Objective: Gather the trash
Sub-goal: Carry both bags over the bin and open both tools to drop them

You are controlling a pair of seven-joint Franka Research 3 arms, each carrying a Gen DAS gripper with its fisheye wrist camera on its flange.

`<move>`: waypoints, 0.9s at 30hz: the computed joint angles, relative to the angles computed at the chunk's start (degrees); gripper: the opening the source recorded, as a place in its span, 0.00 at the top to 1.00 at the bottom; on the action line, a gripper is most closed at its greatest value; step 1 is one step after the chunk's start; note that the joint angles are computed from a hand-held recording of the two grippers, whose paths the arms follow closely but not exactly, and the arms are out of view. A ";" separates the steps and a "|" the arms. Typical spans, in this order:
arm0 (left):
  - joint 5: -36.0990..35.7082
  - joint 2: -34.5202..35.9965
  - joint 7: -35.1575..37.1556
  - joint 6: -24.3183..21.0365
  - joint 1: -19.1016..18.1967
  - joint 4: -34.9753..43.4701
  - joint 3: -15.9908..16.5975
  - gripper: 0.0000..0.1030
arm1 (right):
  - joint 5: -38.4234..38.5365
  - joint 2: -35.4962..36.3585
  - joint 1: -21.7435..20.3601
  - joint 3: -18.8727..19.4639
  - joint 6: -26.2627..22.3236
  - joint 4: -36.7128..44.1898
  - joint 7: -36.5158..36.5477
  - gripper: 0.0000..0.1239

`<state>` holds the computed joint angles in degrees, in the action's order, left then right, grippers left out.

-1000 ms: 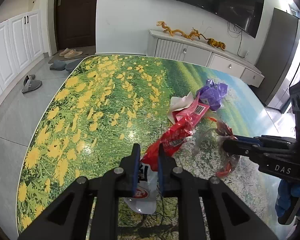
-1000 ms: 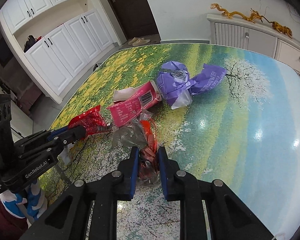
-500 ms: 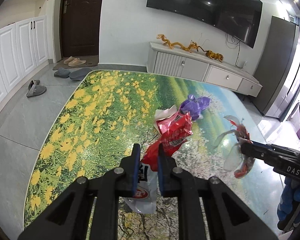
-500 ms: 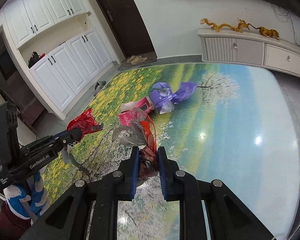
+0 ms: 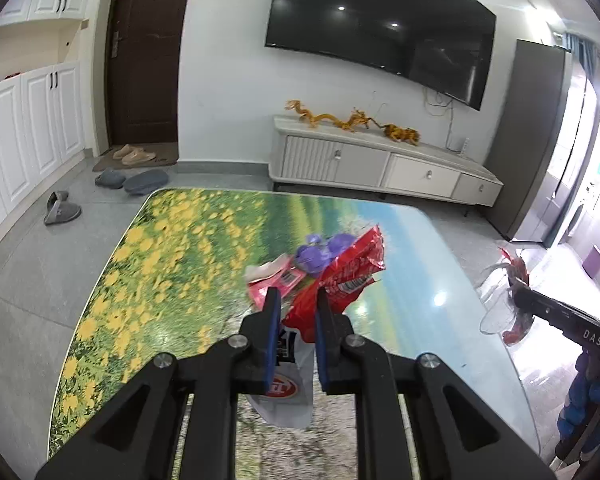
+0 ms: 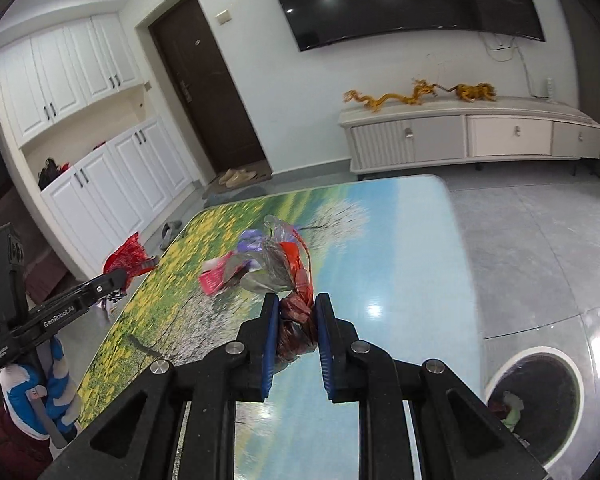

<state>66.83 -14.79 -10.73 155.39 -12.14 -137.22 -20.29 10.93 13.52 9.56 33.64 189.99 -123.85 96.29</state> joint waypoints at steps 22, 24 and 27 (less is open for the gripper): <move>-9.75 39.07 26.67 -5.01 -17.21 45.27 1.23 0.86 | 15.28 -13.61 4.75 -16.97 8.76 -20.12 2.17 0.86; -13.19 44.68 31.78 -6.18 -18.88 51.94 1.01 0.86 | 19.83 -13.44 5.91 -18.54 8.00 -20.56 -1.33 0.86; -17.82 51.85 38.11 -8.13 -21.35 60.68 0.91 0.86 | 29.69 -12.30 8.62 -21.25 6.06 -19.68 -9.30 0.86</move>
<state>49.01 37.06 27.38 147.26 -33.49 -76.54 -19.38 40.62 1.22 18.18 12.39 196.05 -143.53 86.99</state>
